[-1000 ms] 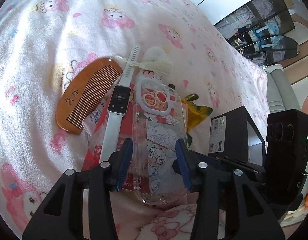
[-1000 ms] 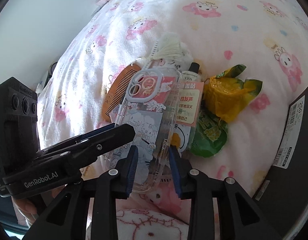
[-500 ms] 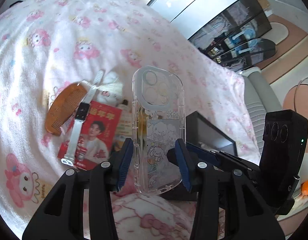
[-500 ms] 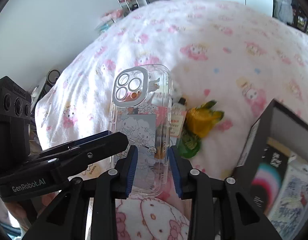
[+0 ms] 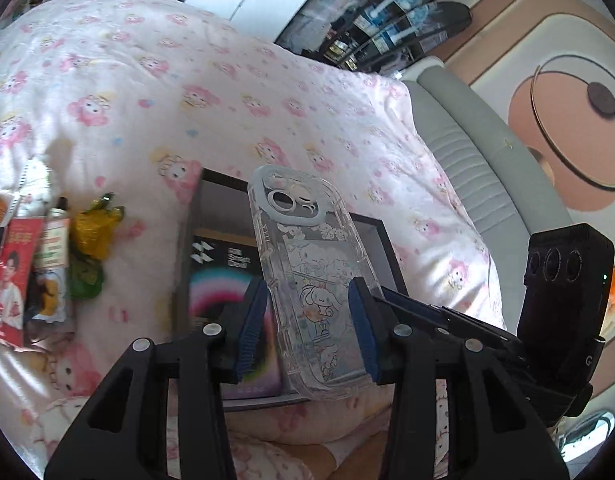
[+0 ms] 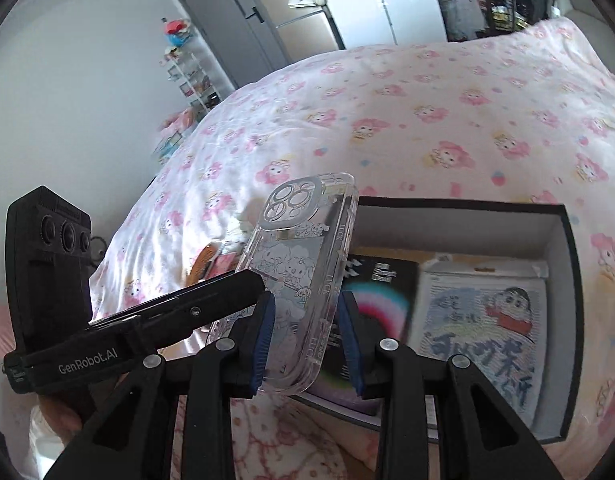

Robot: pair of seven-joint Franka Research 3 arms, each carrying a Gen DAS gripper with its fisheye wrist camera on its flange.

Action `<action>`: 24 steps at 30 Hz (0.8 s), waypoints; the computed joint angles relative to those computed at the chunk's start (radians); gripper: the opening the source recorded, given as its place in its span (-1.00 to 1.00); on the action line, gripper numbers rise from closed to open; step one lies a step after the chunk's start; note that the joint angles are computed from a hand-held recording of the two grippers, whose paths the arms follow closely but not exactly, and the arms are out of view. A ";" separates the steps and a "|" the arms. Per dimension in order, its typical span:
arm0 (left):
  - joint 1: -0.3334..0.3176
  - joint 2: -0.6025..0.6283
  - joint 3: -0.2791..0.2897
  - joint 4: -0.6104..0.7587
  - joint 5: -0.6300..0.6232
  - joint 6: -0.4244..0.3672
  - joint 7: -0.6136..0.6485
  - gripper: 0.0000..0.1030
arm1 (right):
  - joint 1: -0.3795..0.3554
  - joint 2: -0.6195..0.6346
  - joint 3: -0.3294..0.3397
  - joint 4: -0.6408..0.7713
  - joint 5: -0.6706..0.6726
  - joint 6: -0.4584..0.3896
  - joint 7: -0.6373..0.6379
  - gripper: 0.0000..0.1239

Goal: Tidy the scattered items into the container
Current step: 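Lift the clear phone case and carry it over the black box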

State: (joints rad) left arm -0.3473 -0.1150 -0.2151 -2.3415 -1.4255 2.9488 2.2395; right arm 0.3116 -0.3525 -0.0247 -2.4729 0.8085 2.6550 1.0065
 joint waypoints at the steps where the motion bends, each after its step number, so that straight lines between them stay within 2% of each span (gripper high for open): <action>1: -0.008 0.037 -0.003 0.034 -0.021 -0.020 0.031 -0.18 | -0.013 -0.009 -0.018 -0.015 0.004 -0.004 -0.007 -0.52; 5: -0.002 0.201 -0.049 0.169 -0.014 -0.076 0.031 -0.18 | -0.068 -0.022 -0.071 -0.053 0.011 -0.013 -0.041 -0.52; 9: 0.007 0.317 -0.091 0.250 0.167 -0.086 -0.117 -0.18 | -0.130 0.034 -0.062 -0.058 -0.050 0.022 -0.003 -0.51; 11: 0.005 0.354 -0.096 0.267 0.281 -0.083 -0.216 -0.19 | -0.138 0.079 -0.079 -0.046 -0.030 0.019 -0.021 -0.52; 16: 0.034 0.398 -0.123 0.274 0.404 -0.100 -0.345 -0.25 | -0.166 0.148 -0.076 -0.024 0.003 -0.015 -0.060 -0.52; 20: 0.044 0.406 -0.130 0.263 0.526 -0.106 -0.463 -0.25 | -0.180 0.153 -0.056 -0.030 -0.002 -0.022 -0.073 -0.52; 24: 0.064 0.368 -0.152 0.219 0.598 -0.043 -0.530 -0.25 | -0.180 0.118 -0.049 -0.067 0.000 0.024 -0.067 -0.52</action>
